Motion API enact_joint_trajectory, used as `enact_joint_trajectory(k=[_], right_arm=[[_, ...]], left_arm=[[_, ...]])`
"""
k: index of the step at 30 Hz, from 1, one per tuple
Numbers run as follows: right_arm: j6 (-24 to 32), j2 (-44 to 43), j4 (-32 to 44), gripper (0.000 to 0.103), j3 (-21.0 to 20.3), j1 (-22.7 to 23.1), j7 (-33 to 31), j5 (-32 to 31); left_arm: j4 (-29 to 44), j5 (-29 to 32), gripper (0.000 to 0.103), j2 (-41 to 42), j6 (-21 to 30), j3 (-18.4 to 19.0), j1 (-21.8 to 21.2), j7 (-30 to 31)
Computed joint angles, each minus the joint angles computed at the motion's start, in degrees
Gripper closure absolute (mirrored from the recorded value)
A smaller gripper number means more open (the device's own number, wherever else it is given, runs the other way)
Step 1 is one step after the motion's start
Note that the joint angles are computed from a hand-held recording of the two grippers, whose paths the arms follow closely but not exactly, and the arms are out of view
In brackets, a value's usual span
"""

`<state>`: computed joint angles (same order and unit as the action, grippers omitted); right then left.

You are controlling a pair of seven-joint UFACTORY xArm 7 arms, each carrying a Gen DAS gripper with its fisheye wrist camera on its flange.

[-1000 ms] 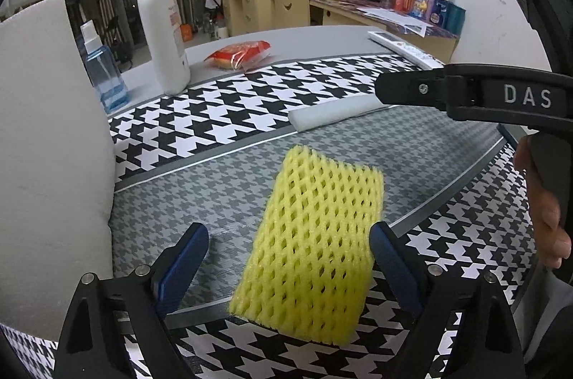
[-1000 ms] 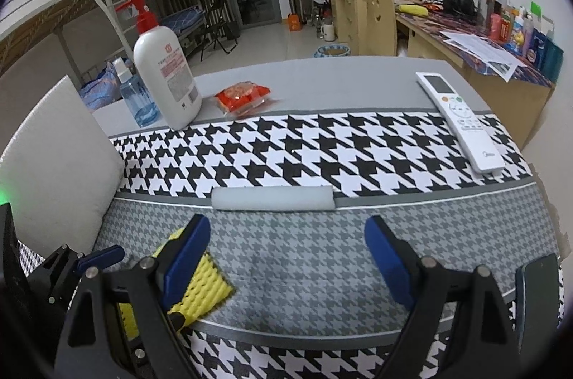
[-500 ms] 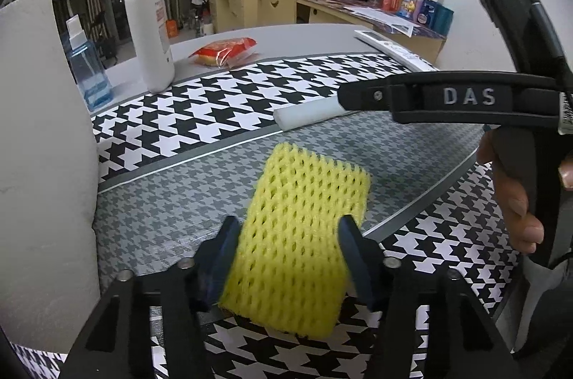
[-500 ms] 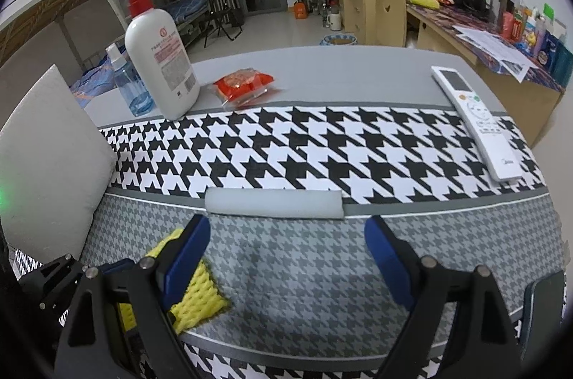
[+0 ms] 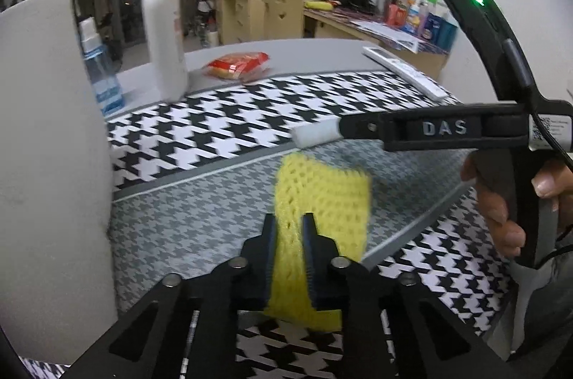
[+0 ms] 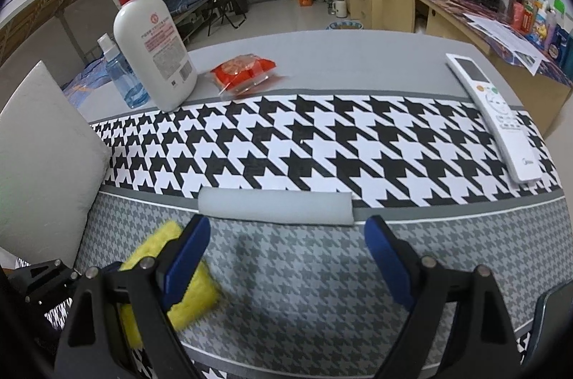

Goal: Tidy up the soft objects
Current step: 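Lift the net with the left tool while the right gripper grasps the white foam roll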

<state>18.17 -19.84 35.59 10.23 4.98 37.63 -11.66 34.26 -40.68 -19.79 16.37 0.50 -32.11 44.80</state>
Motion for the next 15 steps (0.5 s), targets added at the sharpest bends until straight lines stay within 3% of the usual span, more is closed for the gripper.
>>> enact_joint_trajectory(k=[13, 15], right_arm=[[-1.69, 2.33, 0.73, 0.012, -0.78, -0.91, 0.0, -0.02], [-1.5, 2.68, 0.84, 0.017, -0.97, -0.81, -0.06, 0.14]], left_arm=[[0.55, -1.86, 0.089, 0.21, 1.16, 0.25, 1.02, 0.35], [0.45, -2.17, 0.089, -0.04, 1.43, 0.27, 1.07, 0.51]])
